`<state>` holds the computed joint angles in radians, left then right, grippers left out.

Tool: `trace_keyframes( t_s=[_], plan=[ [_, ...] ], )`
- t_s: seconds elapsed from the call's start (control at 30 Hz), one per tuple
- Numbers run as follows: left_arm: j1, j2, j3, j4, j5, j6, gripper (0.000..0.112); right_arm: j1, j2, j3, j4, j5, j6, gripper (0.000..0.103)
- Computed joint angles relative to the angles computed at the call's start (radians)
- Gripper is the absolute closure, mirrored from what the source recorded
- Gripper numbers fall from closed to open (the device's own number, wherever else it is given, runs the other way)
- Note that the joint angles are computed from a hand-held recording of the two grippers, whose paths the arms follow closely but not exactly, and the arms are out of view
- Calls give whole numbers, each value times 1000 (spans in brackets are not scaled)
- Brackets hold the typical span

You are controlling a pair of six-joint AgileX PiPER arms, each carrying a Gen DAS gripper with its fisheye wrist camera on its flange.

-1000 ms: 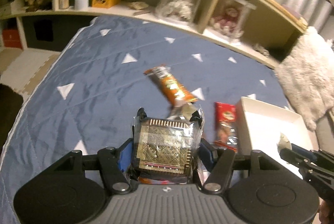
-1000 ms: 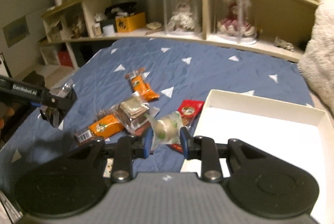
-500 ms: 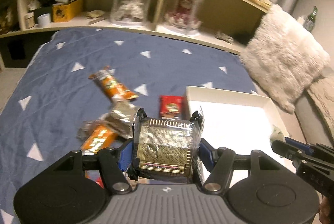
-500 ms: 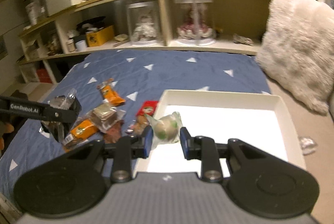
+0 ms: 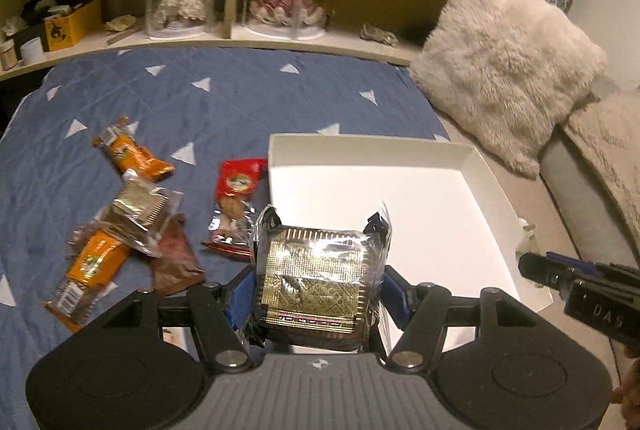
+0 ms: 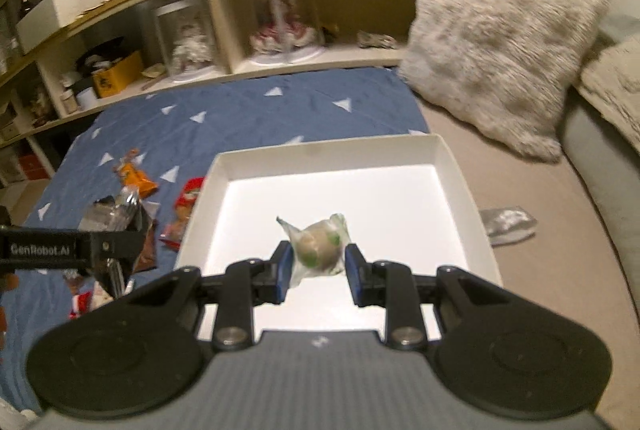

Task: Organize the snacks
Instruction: 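Carry both packs into the white box and open both tools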

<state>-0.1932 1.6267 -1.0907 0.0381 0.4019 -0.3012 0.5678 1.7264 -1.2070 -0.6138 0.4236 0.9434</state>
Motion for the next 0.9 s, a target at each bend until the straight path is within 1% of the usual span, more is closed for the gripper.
trace_keyframes(
  t_s=[0.1,0.2,0.33,0.43,0.5,0.57,0.63,0.67,0.7,0.8,0.87,0.9],
  plan=[
    [-46,43,-30,93,9,-110,47,-40,-8,10,70,6,-65,69],
    [-71,86,-66,117,23,-160,47,-66,6,-7,143,28,-128,69],
    [-82,131,-97,52,32,-138,47,-93,43,-53,260,61,-234,69],
    [-76,165,-117,-44,45,-75,46,-103,79,-96,341,96,-301,69],
    [-71,187,-132,-86,54,-53,45,-109,99,-118,370,114,-326,68],
    [-64,205,-151,-116,72,-37,40,-113,117,-131,391,119,-339,68],
    [-63,207,-147,-109,64,-31,35,-117,127,-131,407,111,-353,68],
    [-66,204,-141,-90,57,-38,34,-120,131,-132,416,110,-359,67],
    [-69,203,-141,-67,60,-48,30,-124,135,-134,430,107,-370,67],
    [-65,197,-140,-43,72,-53,28,-133,149,-150,469,114,-399,66],
    [-63,192,-143,-20,85,-58,28,-134,162,-169,482,132,-412,59],
    [-63,188,-140,0,90,-65,28,-134,169,-182,490,147,-421,49]
  ],
)
